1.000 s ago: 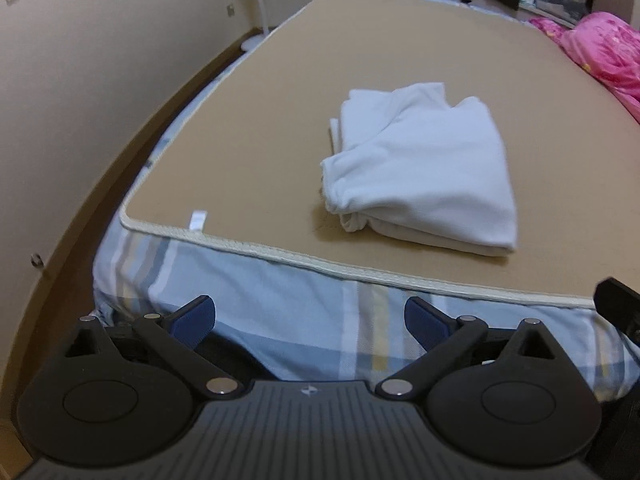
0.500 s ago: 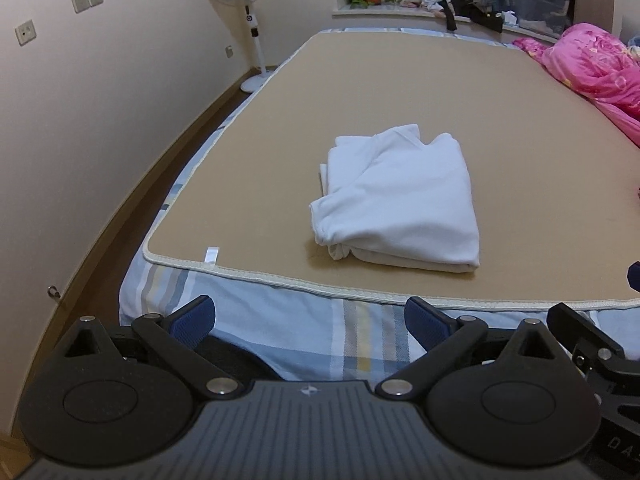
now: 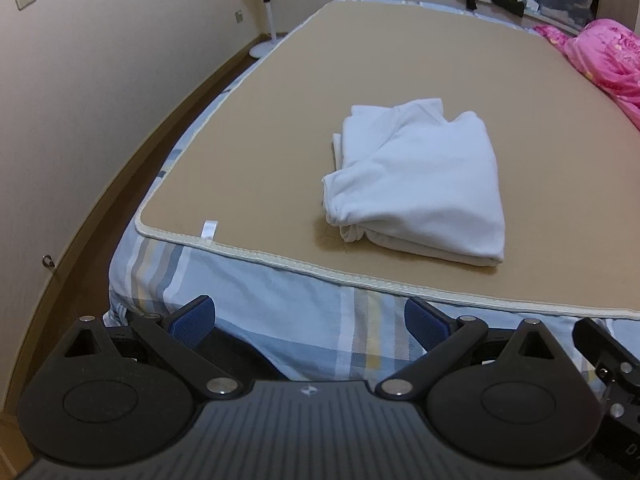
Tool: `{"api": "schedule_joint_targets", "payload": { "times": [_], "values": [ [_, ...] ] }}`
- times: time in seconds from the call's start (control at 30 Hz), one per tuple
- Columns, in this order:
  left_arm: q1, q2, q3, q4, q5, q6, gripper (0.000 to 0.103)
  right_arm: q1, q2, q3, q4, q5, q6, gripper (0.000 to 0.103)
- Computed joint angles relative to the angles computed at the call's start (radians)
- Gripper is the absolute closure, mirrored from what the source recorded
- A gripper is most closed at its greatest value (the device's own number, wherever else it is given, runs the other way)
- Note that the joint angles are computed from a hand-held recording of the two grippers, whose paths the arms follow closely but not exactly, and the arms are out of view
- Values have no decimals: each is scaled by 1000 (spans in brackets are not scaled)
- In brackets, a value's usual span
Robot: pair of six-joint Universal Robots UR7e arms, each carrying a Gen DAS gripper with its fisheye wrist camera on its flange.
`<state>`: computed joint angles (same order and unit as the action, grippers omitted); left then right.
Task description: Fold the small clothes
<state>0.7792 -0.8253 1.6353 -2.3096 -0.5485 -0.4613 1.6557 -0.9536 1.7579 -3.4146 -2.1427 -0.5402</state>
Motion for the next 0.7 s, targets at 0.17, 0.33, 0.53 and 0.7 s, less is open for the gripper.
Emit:
{"api": "schedule_joint_targets", "payload": {
  "times": [0.17, 0.33, 0.53, 0.7],
  "values": [
    [28, 38, -57, 37, -16, -3, 2, -15, 20, -39, 48, -17, 20, 13],
    [65, 91, -144, 106, -57, -38, 2, -35, 41, -96, 128, -11, 52, 13],
    [143, 135, -227, -15, -288, -31, 2, -93, 46, -236, 363, 123, 167, 8],
    [195, 228, -348, -36, -311, -81, 2, -153, 139, -520, 604, 230, 256, 6]
  ]
}}
